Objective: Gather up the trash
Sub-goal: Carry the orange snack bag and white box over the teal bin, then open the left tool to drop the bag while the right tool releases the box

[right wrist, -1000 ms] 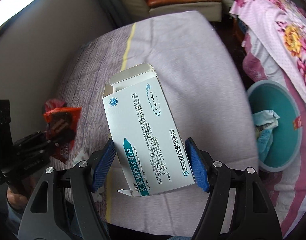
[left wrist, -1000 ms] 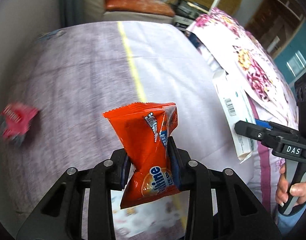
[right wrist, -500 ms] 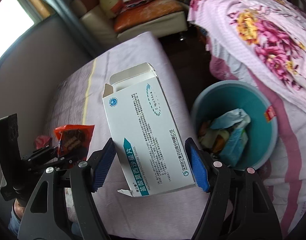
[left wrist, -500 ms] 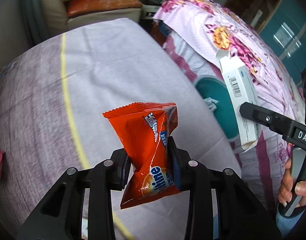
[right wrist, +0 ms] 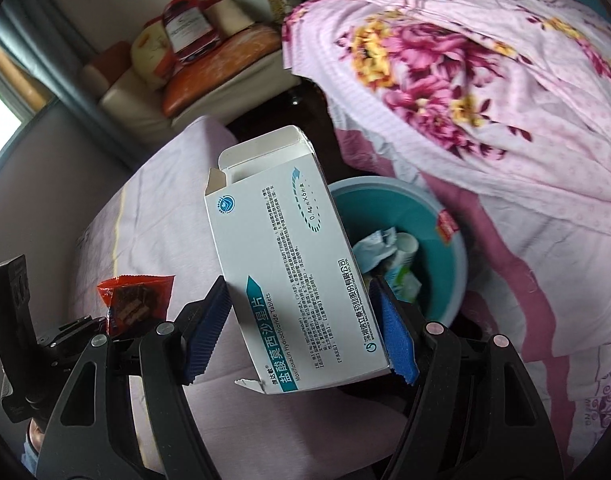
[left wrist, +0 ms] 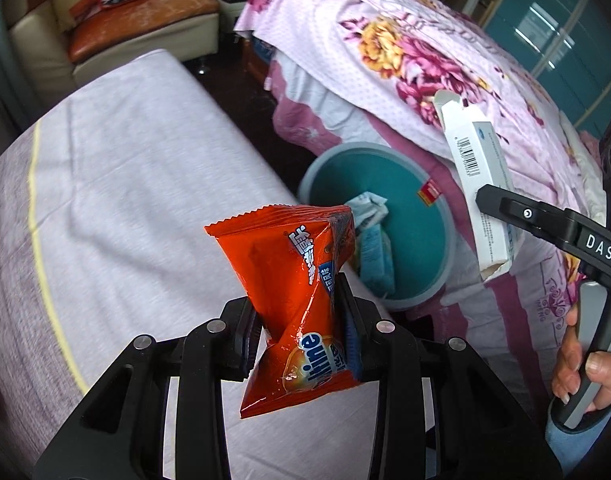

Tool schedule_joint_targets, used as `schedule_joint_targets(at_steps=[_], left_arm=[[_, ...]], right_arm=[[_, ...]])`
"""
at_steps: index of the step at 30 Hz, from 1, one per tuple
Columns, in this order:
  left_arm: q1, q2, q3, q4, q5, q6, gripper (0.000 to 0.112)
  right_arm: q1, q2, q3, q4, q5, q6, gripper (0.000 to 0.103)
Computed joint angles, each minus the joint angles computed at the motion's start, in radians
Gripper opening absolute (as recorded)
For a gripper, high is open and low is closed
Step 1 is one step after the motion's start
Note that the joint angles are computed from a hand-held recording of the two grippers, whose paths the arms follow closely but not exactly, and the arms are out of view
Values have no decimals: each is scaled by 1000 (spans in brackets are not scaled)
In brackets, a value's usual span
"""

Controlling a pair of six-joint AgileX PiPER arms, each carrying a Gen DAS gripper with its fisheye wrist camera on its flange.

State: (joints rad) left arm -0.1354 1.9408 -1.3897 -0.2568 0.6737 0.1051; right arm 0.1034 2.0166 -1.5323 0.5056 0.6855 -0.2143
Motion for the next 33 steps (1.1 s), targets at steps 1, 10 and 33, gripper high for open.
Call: schedule_joint_targets(at_steps=[1, 10, 33], left_arm=[[-7, 12, -15, 5, 5, -7, 35], [-86, 160, -223, 47, 91, -69, 35], [-170, 341, -492, 137, 207, -165, 77]], right_arm=[[-6, 3, 0, 4, 0, -6, 67], [-71, 57, -50, 22, 27, -27, 67], [-135, 115, -126, -7, 74, -19, 68]])
